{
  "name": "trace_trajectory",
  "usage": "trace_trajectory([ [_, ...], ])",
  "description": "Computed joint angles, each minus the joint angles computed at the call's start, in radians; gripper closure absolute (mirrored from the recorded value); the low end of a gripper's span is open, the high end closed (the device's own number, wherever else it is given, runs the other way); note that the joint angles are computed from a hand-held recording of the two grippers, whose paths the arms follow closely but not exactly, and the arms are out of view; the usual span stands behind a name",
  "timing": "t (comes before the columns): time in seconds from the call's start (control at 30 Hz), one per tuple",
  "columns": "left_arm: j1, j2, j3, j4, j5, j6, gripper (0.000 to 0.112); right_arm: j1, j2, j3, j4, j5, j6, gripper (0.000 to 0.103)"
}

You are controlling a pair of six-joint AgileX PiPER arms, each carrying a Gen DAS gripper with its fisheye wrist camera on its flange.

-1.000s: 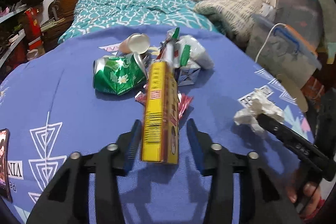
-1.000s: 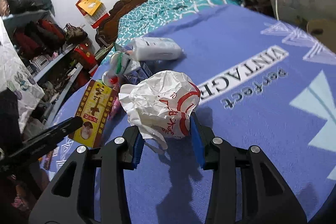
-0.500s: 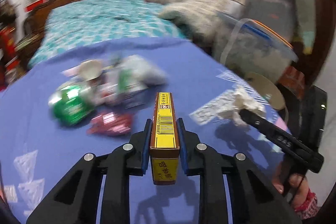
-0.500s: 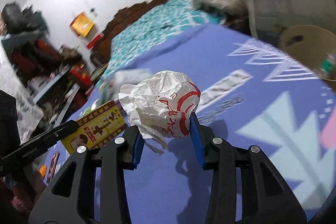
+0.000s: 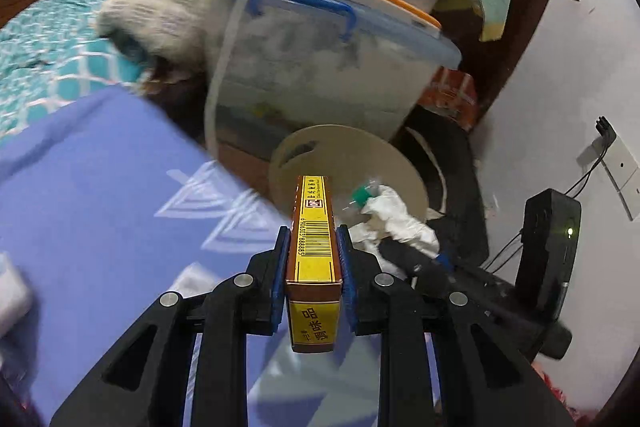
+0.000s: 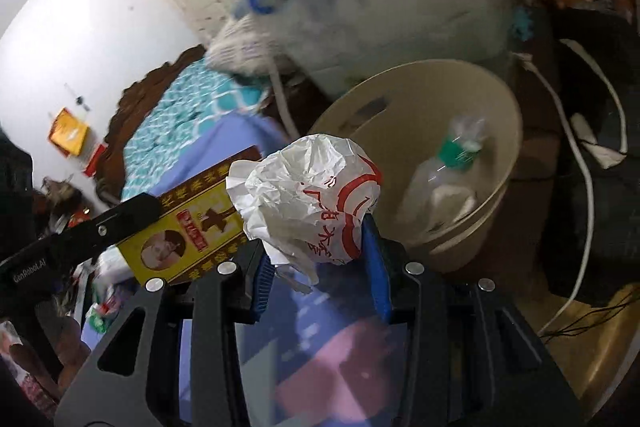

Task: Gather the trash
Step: 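Carry the bag and yellow box to the wastebasket and release both, then return both tools to the table over the remaining trash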

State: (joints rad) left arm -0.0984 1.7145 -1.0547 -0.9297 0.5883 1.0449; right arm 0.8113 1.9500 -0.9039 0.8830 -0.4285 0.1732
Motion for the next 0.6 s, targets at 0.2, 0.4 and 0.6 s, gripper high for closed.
trace_trajectory([
  [0.2,-0.122,0.177,-0.193,0.180,-0.055,-0.254,0.062,-0.044,0.022,-0.028,0.102,0.020,-0.087,0.032],
  [0.4,-0.095,0.107,-0.128,0.182,-0.094,-0.254,0.037,0.019,-0.014,0.021,0.209,-0.090,-0.131,0.031],
  [0.6,0.085,-0.104,0.107,-0.029,-0.069,0.054,0.037,0.129,-0.035,-0.001,0.272,-0.198,-0.154,0.033],
])
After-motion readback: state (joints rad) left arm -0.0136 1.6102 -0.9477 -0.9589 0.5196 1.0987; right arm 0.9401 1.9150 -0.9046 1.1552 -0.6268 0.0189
